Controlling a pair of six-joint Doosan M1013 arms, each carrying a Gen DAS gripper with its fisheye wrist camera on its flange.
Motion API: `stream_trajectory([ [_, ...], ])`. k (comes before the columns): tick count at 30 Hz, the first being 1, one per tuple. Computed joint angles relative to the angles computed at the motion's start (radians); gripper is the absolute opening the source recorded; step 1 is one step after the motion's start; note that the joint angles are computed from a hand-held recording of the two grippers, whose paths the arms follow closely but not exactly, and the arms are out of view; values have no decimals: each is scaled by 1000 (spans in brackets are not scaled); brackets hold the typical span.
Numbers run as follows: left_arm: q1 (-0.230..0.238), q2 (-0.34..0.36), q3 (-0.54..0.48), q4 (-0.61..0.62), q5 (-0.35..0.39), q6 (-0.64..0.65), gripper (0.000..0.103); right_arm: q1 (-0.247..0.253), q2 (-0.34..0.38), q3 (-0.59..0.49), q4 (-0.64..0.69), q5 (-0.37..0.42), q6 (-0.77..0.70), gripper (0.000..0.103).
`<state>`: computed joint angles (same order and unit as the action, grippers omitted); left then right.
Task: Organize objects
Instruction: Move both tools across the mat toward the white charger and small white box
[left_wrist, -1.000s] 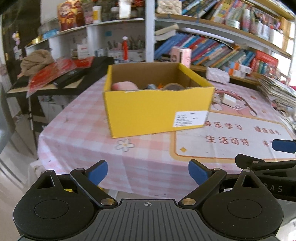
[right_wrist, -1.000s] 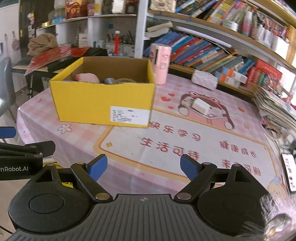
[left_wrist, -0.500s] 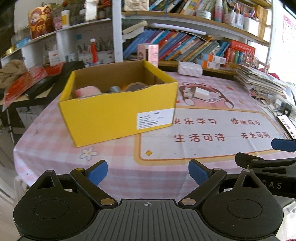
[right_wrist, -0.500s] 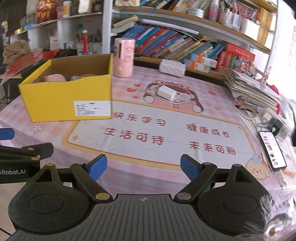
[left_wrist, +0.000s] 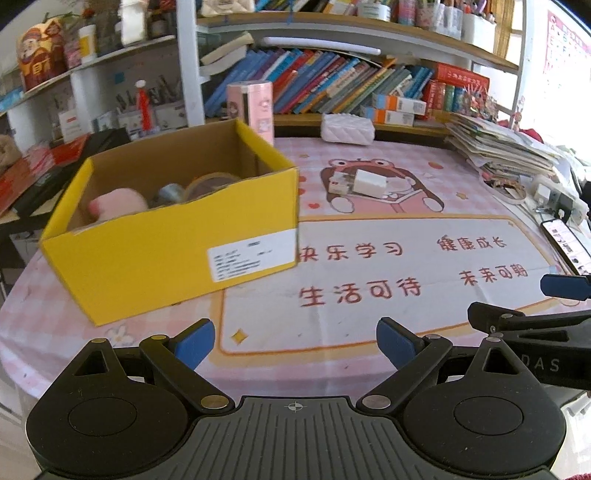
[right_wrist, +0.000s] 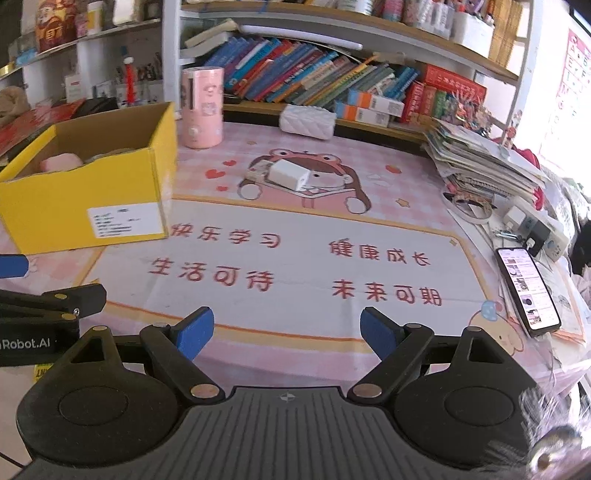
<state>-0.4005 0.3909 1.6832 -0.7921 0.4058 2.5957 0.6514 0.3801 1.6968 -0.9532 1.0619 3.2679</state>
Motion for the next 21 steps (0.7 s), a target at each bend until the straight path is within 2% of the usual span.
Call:
stream_trajectory([
  [21, -103, 94, -134, 138, -1, -219, 96, -159, -53, 76, -13, -155, -89, 84],
])
